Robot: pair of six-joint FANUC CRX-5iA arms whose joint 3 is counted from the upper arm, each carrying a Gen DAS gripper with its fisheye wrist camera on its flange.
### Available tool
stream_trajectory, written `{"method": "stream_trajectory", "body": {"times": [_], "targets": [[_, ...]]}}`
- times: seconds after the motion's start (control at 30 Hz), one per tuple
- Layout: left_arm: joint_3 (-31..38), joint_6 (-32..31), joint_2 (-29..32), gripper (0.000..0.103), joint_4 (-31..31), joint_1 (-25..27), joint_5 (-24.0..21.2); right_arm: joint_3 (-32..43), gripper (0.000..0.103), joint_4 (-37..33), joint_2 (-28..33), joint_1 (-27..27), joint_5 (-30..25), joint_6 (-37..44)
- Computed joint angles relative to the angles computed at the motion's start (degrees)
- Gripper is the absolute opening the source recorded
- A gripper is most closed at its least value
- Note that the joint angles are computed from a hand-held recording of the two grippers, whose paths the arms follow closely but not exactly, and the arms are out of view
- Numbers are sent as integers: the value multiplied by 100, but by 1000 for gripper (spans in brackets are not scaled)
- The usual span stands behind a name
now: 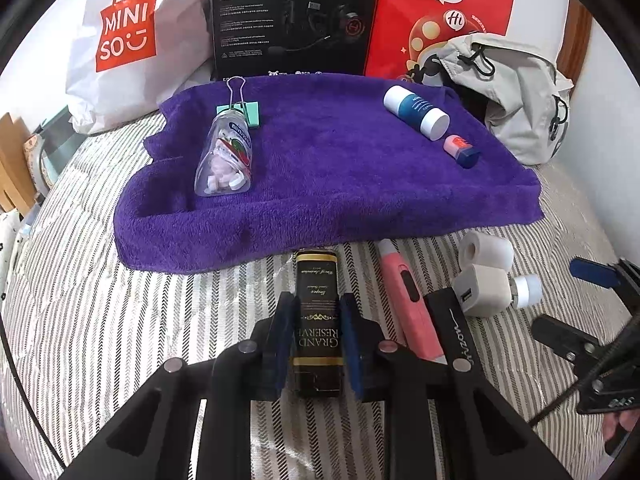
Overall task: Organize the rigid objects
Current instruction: 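Grasp the black Grand Reserve bottle with the left tool while the right tool approaches the white USB light, then grasp the white USB light with the right tool while the left tool holds the bottle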
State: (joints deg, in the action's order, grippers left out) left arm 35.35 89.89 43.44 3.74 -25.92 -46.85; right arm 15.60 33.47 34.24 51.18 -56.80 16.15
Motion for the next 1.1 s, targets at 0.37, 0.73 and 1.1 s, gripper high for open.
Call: {"method": "stream_trajectory", "body": {"times": [0.37, 0.73, 1.1], "targets": [[-262, -267, -139, 23, 168, 77, 90, -4, 88, 216, 185, -92, 211, 147], [-176, -231, -99, 23, 66, 48, 38, 165, 48, 133, 254, -118, 493, 740], [-216, -271, -106, 23, 118, 66, 67, 63, 34, 120, 186, -48, 521, 582]]}}
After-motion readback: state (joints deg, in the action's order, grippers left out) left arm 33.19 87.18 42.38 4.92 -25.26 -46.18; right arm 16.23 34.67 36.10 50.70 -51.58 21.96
